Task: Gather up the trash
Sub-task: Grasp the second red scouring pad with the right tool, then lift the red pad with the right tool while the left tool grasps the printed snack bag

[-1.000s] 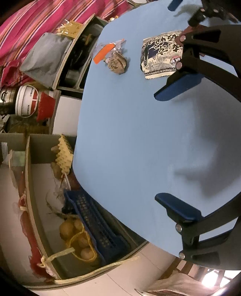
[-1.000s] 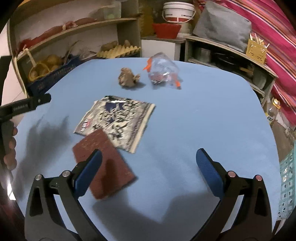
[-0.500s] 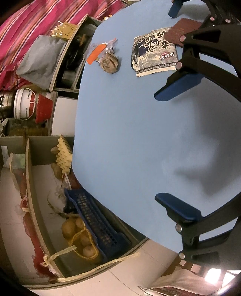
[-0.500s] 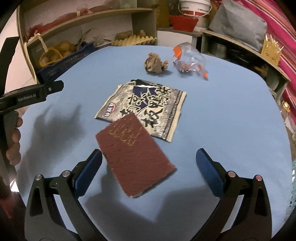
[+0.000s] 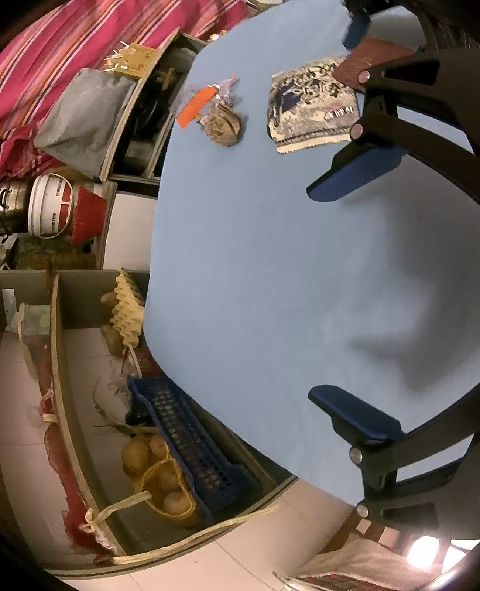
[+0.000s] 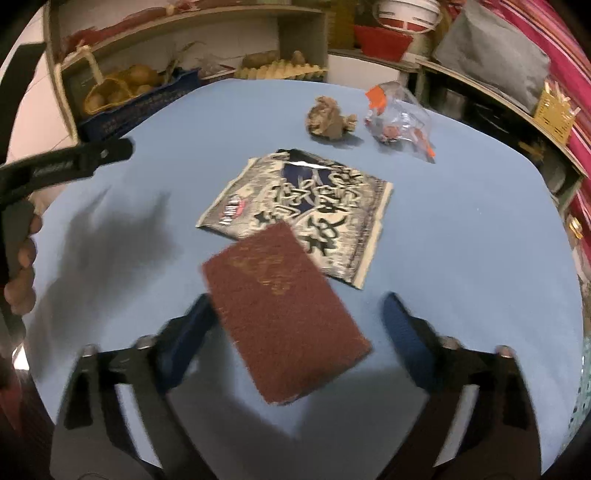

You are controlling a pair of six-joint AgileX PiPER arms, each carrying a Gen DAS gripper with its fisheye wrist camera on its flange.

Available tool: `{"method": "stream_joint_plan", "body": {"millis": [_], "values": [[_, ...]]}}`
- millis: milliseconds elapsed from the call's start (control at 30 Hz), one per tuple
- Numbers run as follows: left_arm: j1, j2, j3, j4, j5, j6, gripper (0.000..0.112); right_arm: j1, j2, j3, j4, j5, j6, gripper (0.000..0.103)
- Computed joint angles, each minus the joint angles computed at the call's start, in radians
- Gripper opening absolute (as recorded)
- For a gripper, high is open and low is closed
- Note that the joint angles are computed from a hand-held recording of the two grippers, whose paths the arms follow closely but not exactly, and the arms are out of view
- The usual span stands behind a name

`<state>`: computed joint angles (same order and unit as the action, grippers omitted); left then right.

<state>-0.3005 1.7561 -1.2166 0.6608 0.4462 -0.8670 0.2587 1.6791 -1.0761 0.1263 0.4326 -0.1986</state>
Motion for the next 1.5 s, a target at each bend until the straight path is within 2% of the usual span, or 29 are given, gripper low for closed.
{"method": "stream_joint_plan", "body": {"millis": [67, 133, 267, 433, 700, 900, 1233, 1433, 1500], "values": [[0.002, 0.006, -0.012, -0.045, -0.004, 0.031, 0.097, -0.007, -0.008, 0.006, 0.039, 0.004, -0.061, 0.070], [-0.005, 0.014, -0.023, -0.070, -0.002, 0.048, 0.097, -0.025, -0.019, 0.014, 0.086, 0.012, -0.123, 0.067], [-0.042, 0.030, -0.042, -0.035, 0.019, 0.014, 0.097, -0.073, -0.055, 0.025, 0.171, 0.033, -0.224, 0.067], [-0.092, 0.068, -0.077, -0.026, 0.039, -0.001, 0.097, -0.178, -0.089, 0.009, 0.207, 0.052, -0.265, 0.067], [-0.179, 0.139, -0.155, -0.087, 0.066, 0.056, 0.097, -0.356, -0.089, -0.031, 0.244, 0.080, -0.316, 0.067], [-0.225, 0.198, -0.213, -0.211, 0.073, 0.172, 0.097, -0.456, -0.091, -0.057, 0.324, 0.118, -0.398, 0.067], [-0.241, 0.281, -0.343, -0.359, 0.119, 0.260, 0.097, -0.494, -0.097, -0.058, 0.366, 0.141, -0.447, 0.067], [-0.237, 0.287, -0.345, -0.366, 0.131, 0.272, 0.097, -0.495, -0.093, -0.056, 0.368, 0.142, -0.445, 0.067], [-0.242, 0.281, -0.336, -0.351, 0.132, 0.265, 0.092, -0.493, -0.090, -0.060, 0.364, 0.143, -0.443, 0.067]]}}
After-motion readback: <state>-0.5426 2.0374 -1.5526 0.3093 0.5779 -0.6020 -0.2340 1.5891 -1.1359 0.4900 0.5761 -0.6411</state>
